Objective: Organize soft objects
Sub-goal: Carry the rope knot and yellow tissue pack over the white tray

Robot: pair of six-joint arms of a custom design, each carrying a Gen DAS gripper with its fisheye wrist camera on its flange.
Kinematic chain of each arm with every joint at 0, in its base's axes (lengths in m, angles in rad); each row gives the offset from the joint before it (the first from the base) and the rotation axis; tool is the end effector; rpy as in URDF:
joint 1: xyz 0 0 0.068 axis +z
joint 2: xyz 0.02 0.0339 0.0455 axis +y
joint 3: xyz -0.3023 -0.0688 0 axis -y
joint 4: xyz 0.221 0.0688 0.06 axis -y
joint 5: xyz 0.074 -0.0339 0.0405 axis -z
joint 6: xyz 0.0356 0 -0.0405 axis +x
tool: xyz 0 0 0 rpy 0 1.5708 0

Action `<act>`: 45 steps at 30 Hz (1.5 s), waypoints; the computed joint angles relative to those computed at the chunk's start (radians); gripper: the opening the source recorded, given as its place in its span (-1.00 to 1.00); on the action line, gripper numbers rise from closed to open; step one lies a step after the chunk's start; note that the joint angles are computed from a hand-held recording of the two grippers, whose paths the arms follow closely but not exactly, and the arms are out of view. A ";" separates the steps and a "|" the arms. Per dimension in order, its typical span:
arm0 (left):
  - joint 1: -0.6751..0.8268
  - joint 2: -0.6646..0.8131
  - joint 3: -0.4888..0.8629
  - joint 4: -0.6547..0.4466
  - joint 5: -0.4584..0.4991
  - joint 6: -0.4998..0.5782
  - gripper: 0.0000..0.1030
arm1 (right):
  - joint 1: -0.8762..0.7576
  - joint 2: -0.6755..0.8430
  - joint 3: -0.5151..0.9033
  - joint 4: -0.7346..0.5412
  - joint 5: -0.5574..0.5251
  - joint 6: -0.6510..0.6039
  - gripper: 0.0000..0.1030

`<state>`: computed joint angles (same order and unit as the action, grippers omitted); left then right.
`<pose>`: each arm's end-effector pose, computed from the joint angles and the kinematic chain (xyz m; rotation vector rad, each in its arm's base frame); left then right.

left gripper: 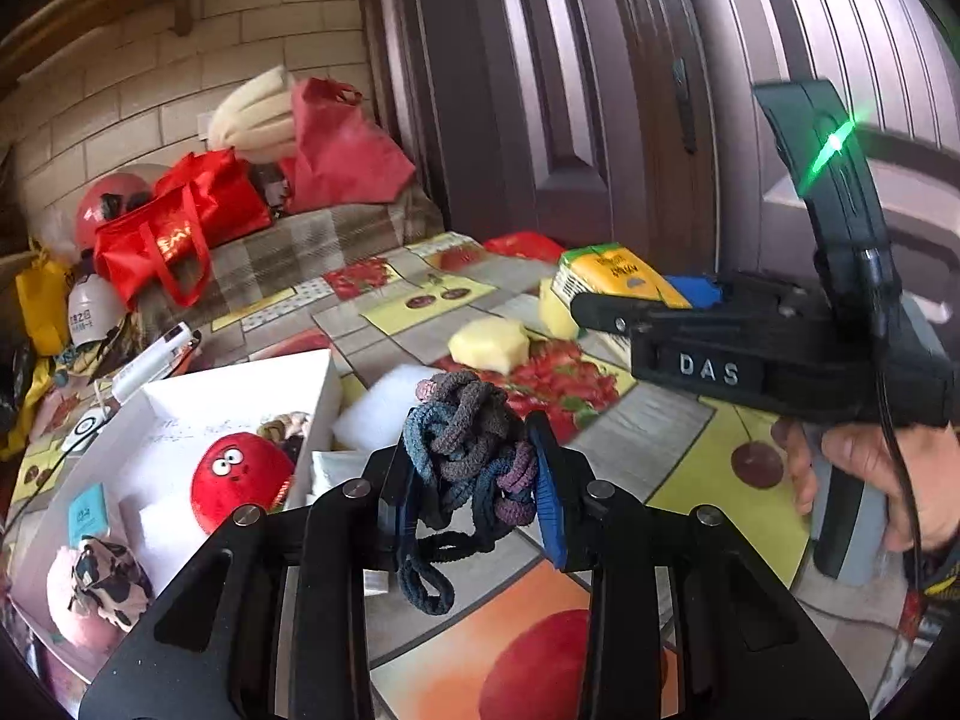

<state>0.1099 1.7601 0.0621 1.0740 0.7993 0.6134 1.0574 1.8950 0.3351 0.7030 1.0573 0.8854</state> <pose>0.1902 -0.0047 0.1258 0.9034 1.8014 -0.4211 0.1442 0.1926 0.1106 0.2500 1.9353 -0.0412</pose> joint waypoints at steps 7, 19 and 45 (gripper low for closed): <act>0.071 0.005 0.054 -0.061 0.047 -0.029 -0.39 | 0.018 0.027 0.029 0.020 0.015 -0.029 -0.05; 0.111 0.032 0.065 -0.053 0.064 -0.041 -0.39 | 0.027 0.048 0.063 0.026 0.014 -0.060 -0.04; 0.393 0.110 0.259 -0.224 0.143 0.035 -0.38 | 0.046 0.184 0.301 0.119 -0.091 -0.314 -0.04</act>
